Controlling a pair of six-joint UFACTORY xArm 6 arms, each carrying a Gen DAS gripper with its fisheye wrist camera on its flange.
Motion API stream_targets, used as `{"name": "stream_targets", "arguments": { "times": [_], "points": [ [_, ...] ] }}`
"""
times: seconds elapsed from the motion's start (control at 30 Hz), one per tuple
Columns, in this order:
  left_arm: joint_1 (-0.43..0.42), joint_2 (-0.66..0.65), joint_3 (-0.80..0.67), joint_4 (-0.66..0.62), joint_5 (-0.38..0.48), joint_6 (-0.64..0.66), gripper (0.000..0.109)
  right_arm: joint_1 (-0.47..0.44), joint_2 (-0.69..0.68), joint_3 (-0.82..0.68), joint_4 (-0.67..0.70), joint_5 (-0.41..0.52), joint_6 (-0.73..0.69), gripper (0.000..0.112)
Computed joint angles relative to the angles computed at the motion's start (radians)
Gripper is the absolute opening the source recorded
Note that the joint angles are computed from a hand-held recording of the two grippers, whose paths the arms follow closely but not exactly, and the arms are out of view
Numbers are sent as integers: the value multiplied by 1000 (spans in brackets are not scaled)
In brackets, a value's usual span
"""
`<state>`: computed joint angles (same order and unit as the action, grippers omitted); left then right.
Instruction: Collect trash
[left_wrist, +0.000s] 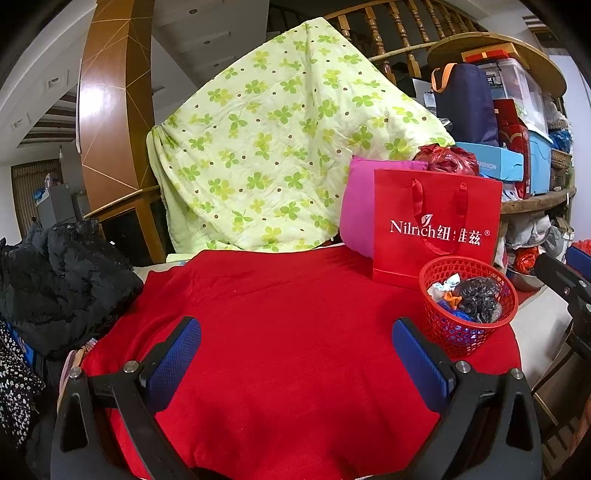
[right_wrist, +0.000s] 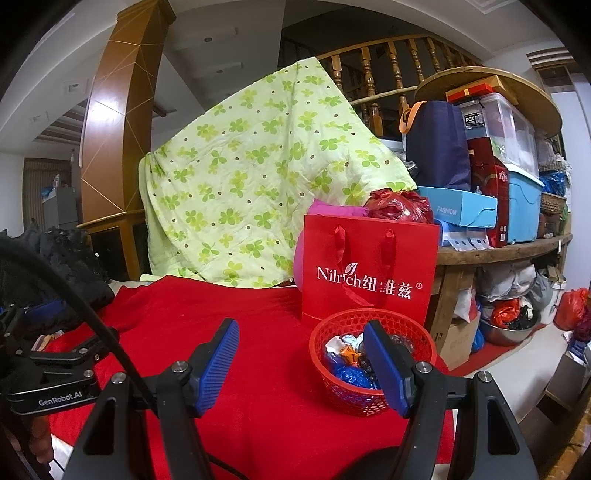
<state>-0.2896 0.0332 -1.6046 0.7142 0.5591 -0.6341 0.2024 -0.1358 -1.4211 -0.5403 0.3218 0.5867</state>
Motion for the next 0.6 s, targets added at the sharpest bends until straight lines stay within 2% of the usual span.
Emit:
{"name": "stream_targets", "arguments": {
  "times": [0.3,0.6],
  "points": [
    [1,-10,13,7,9,-15,102,11,31,-57,-80,12,67,77],
    [-2,-20,18,35,42,-47,102,12,32,-56,-65,23,55,77]
  ]
}}
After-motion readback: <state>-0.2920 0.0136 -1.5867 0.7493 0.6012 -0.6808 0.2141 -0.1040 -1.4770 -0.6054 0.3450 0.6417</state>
